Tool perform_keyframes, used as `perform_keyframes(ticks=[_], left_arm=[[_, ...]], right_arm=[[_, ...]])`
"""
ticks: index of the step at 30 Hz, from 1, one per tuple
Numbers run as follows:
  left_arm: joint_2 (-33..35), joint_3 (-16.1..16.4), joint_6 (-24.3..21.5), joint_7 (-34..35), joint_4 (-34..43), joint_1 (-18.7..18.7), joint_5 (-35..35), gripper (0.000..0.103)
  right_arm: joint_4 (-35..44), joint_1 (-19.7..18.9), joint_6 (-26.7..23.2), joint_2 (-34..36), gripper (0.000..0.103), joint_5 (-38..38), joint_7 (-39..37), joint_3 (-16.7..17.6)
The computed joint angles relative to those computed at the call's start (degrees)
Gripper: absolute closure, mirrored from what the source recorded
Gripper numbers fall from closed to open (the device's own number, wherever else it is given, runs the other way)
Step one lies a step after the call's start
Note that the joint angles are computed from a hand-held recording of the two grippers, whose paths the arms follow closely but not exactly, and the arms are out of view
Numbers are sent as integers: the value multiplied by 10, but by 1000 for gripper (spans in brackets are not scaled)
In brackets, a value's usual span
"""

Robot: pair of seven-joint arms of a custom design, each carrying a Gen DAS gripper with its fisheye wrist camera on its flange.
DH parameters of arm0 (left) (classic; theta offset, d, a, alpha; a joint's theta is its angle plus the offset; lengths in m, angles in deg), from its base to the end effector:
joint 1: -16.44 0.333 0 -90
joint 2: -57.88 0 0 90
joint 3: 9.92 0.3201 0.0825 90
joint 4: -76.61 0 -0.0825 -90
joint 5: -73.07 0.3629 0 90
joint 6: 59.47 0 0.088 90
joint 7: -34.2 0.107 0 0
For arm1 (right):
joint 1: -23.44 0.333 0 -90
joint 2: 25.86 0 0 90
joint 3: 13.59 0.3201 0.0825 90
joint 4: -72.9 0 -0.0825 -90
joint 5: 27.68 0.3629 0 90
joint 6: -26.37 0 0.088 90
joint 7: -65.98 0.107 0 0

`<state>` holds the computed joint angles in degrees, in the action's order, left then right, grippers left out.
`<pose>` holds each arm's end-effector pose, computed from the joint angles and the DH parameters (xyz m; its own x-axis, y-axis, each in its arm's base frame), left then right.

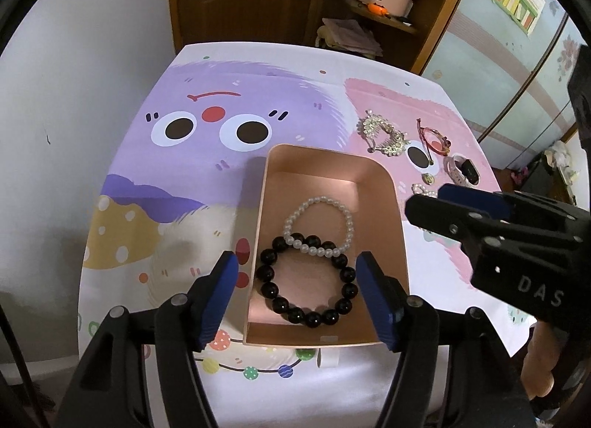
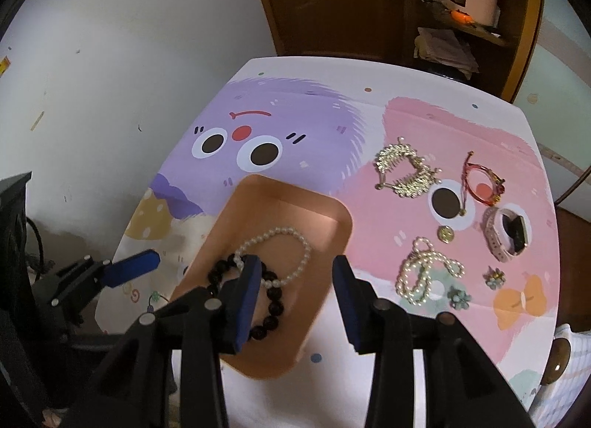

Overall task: Organize jewelry
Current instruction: 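Lower both bracelets into the pink tray and open both tools, then grasp the gold leaf hair comb with the left tool while the right approaches the watch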

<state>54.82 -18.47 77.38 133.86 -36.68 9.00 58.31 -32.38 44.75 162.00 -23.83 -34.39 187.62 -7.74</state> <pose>0.5384 -0.1584 0.5527 -0.3306 -0.9307 0.1565 -0.8586 0.2278 -0.4592 0.5287 0.2687 0.5685 0.0218 -0.9877 -0.1547 -0.8880 0.0520 -0.4569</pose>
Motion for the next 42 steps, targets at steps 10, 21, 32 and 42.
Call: perform_keyframes(ticks=[10, 21, 32, 42], left_arm=[[-2, -9, -4, -15, 8, -11, 36, 38], [15, -27, -17, -38, 42, -33, 82, 38], [83, -42, -54, -49, 143, -47, 124, 37], [276, -51, -178, -32, 422, -76, 202, 33]], right_arm=[[-73, -14, 20, -62, 63, -20, 27, 8], [-159, -61, 52, -138, 63, 0, 38, 10], [-206, -116, 39, -186, 63, -19, 33, 11], [-169, -145, 19, -156, 63, -7, -12, -10]])
